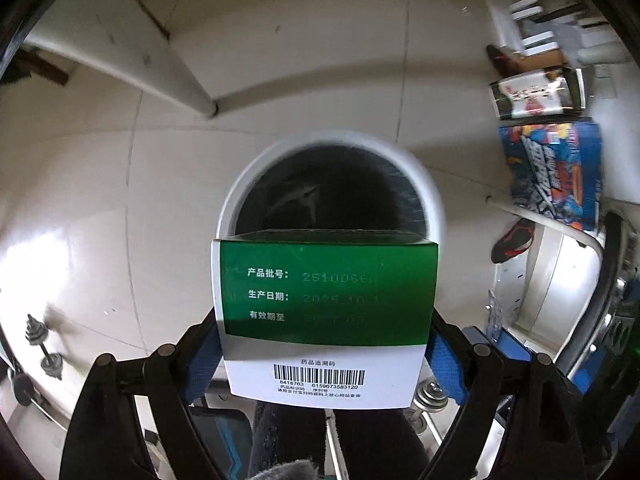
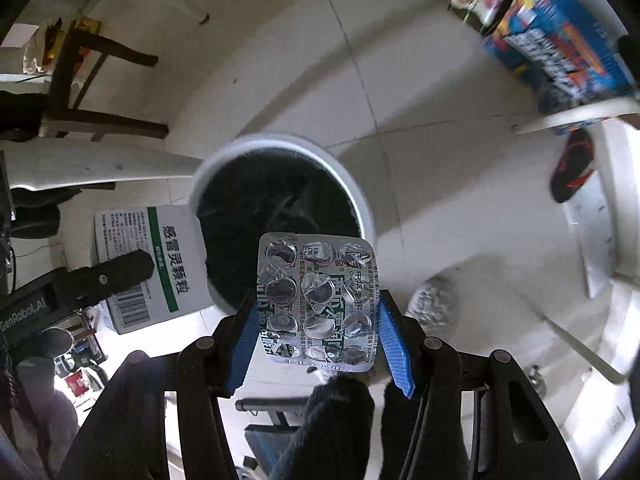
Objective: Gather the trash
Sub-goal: 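Carry both items over the trash bin and open both tools to drop them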
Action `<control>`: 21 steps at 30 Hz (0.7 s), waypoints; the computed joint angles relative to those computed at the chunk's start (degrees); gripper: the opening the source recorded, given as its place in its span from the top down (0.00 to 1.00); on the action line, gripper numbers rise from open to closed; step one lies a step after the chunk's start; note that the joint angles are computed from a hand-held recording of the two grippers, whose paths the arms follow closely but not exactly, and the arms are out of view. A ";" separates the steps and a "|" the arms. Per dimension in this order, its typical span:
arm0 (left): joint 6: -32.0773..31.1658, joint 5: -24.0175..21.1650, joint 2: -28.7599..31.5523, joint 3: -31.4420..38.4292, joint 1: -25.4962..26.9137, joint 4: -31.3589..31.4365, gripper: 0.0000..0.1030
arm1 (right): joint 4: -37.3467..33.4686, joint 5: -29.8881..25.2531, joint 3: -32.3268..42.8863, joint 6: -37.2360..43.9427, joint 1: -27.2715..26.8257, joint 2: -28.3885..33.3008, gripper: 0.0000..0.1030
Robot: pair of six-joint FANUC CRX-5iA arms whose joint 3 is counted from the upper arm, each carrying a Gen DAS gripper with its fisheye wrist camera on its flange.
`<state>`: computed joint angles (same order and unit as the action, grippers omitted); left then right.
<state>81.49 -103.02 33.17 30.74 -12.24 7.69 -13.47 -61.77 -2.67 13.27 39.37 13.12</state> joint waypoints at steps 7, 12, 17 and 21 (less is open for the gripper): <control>0.73 1.50 -2.46 -3.91 3.20 -0.36 0.01 | -3.37 6.24 -1.09 4.94 -0.40 1.81 0.04; -0.84 1.26 -4.92 -2.98 4.03 -3.52 0.01 | 1.09 0.60 2.04 3.51 0.79 2.61 0.04; -4.90 2.34 -8.82 -1.67 3.43 -9.28 0.01 | 6.33 -10.71 7.93 1.08 2.46 4.30 0.04; -7.16 1.78 -10.99 -0.50 3.41 -10.95 0.01 | 8.58 -18.06 12.61 -0.12 3.28 5.42 0.04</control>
